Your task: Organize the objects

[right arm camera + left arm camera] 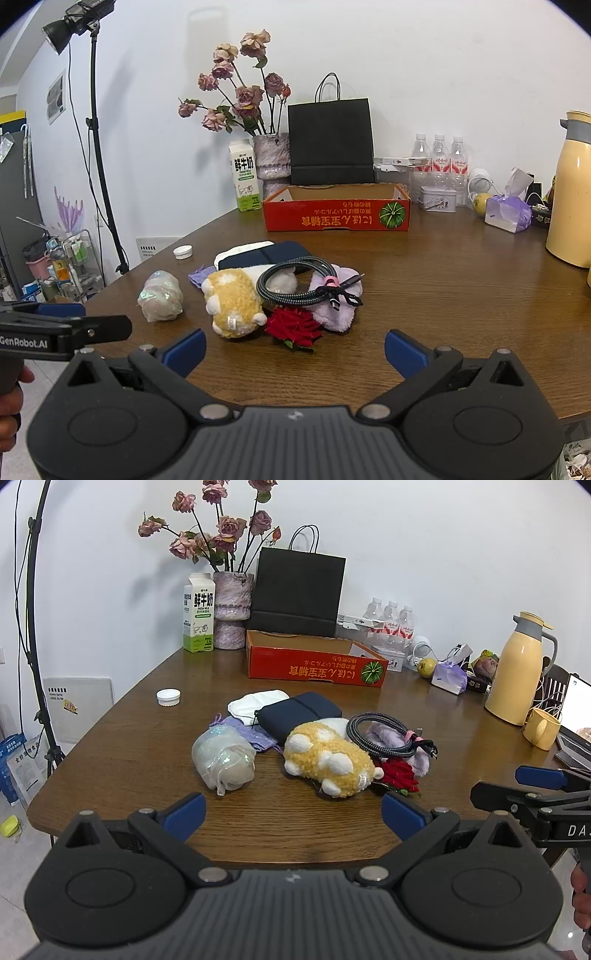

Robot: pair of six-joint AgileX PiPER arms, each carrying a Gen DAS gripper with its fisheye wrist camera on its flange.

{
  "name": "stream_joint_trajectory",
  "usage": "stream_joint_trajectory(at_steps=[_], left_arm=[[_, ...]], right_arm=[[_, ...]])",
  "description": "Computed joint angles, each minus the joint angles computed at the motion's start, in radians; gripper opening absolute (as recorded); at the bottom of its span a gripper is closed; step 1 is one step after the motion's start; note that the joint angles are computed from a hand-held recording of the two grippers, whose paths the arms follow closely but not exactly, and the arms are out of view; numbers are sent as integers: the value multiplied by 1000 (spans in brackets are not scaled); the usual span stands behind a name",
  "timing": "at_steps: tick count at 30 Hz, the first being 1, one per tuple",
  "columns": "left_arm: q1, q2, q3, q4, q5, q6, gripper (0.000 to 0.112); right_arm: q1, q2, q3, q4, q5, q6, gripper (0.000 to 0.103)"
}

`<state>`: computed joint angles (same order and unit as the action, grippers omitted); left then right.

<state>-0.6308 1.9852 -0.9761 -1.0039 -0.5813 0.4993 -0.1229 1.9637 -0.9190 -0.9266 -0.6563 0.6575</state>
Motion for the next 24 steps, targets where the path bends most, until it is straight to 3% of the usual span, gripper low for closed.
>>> stream_joint_trajectory(at_steps=[24], left_arm=[[1,3,2,11,0,-14,103]], right_arm=[[-1,3,3,9,-4,-10,103]])
